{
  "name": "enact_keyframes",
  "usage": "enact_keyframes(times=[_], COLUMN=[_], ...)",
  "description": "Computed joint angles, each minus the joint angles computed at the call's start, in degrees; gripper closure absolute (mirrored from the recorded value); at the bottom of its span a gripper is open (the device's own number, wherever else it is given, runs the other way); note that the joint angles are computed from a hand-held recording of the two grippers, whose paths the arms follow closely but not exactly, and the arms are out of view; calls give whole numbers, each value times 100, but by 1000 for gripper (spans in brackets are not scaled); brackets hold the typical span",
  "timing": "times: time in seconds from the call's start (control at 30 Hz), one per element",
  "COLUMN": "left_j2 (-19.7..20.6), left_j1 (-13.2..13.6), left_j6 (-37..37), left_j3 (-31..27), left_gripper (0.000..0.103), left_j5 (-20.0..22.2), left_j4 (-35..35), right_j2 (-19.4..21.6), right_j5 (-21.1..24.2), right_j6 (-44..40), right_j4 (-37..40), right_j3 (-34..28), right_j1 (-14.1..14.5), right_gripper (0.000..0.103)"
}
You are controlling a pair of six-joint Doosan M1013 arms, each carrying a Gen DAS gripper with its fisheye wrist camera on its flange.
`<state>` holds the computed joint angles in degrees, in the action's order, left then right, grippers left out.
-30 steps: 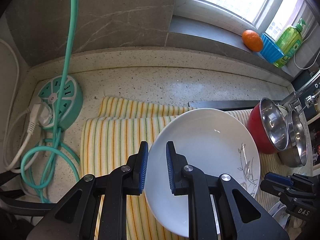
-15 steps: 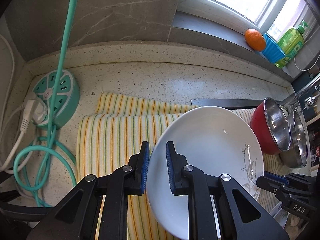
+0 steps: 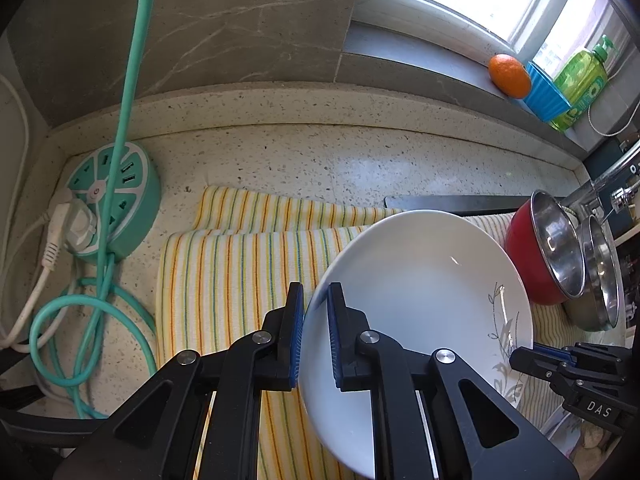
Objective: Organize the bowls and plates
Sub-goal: 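Close the right gripper on the branch-pattern plate rim and lift it, then carry the branch-pattern plate over the rose plate stack and lower it in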
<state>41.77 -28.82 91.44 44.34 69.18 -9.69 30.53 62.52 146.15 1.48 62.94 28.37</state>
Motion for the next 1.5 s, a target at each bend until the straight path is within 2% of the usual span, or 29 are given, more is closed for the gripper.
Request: enact_keyframes(times=[0.37,0.8,1.5], left_j2=[29,-21,-443], left_j1=[-48,5,-57], left_j6=[110,-62,-232], left_j3=[-25,14,505], left_gripper=[92,92,92], left_j5=[31,41,-303], left_j4=[109,-213,-290], right_j2=[-11,-78,-421], right_j5=[-43,-90,-310], right_j6=[21,172,212], right_j4=[-21,-82,-124], right_j3=[20,88,415], right_j1=[9,19,88], right_gripper=[94,94,94])
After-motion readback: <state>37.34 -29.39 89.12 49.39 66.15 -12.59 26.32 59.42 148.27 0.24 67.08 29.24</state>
